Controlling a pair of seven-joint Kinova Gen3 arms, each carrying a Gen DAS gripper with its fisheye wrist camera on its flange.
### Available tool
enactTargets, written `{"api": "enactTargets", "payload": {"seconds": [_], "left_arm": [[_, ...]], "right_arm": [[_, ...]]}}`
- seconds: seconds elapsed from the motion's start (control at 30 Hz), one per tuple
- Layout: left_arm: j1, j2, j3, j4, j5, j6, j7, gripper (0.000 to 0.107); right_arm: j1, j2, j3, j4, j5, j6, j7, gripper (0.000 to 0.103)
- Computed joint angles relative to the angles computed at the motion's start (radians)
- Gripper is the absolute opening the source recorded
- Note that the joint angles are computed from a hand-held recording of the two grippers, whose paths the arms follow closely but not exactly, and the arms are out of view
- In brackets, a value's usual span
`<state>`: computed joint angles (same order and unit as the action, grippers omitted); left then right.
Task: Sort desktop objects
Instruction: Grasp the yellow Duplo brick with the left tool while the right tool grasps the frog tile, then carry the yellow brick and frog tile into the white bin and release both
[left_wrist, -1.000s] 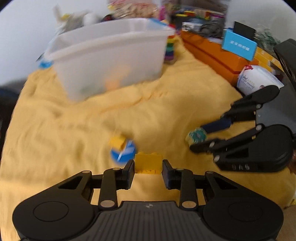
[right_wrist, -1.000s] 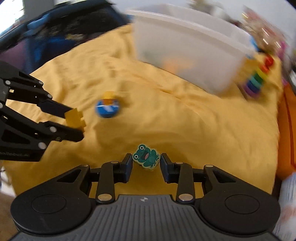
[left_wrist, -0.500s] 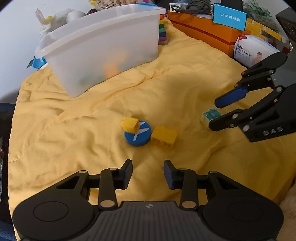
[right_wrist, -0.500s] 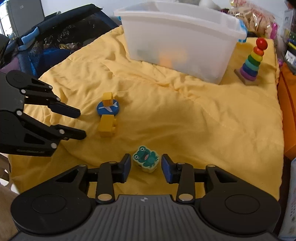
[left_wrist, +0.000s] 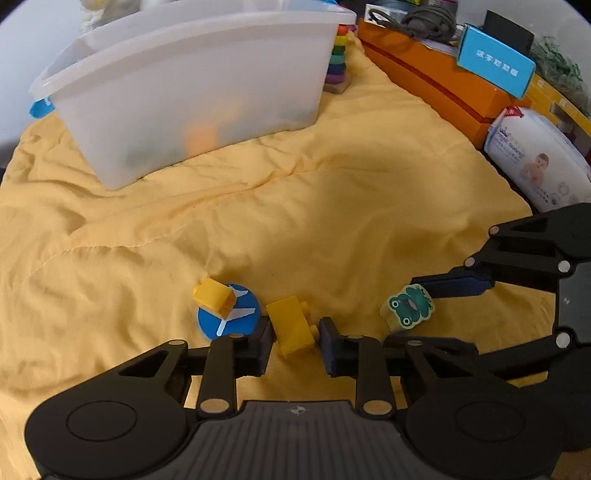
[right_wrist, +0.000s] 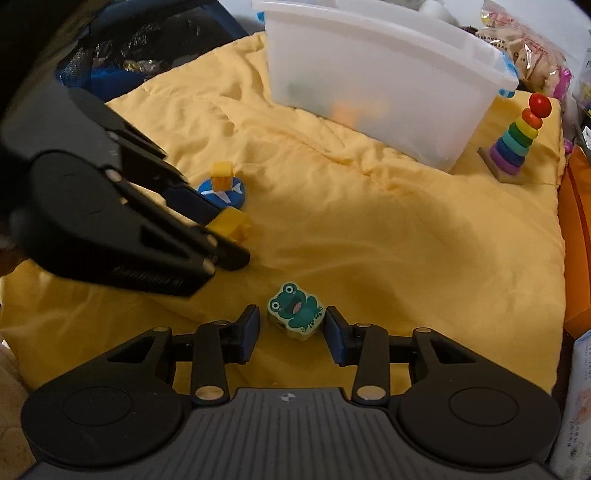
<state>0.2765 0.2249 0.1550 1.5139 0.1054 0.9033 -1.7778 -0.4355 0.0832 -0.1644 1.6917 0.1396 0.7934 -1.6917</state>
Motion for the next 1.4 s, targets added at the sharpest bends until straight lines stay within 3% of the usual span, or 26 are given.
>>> {"api": "enactTargets", "payload": {"seconds": [0.27,0.5,0.73,0.9,1.03,1.13,1.27,1.4], "left_arm": [[-0.068,-0.051,-0.005,-0.054,0.091,0.064,-0.114,0.03],[-0.07,-0.043,-0.017,-0.234,0.074,0.002,-0.092,0.03],[0.003,0.077,-0.052,-0.463,-0.101,-0.045,0.027,0.03],[0.051,0.222,-0.093,-0.629,-0.199,0.037,0.089,0.03],[0.056,0.301,-0.107,-0.704,-0.219,0.115,0.11,0.031],[0.038,0.295,-0.096,-0.68,-0.192,0.111,0.118,0.034],[0.045,0.219,-0.105,-0.573,-0.206,0.027,0.127,0.046],[-0.01,0.116,-0.072,-0.438,-0.137,-0.074,0.129,0.052]], "right_arm": [[0.028,-0.02,0.015,-0.028,-0.027,-0.001,-0.014,0.036],[0.05,0.002,0.035,-0.17,0.034,-0.043,-0.025,0.036],[0.029,0.089,0.074,-0.362,0.142,-0.127,-0.089,0.037],[0.008,0.2,0.12,-0.496,0.164,-0.105,-0.152,0.037],[0.014,0.261,0.136,-0.564,0.135,-0.054,-0.162,0.038],[0.007,0.283,0.148,-0.566,0.135,-0.045,-0.168,0.04],[0.002,0.26,0.147,-0.527,0.13,-0.063,-0.176,0.04],[0.009,0.207,0.131,-0.466,0.122,-0.113,-0.17,0.046]]}}
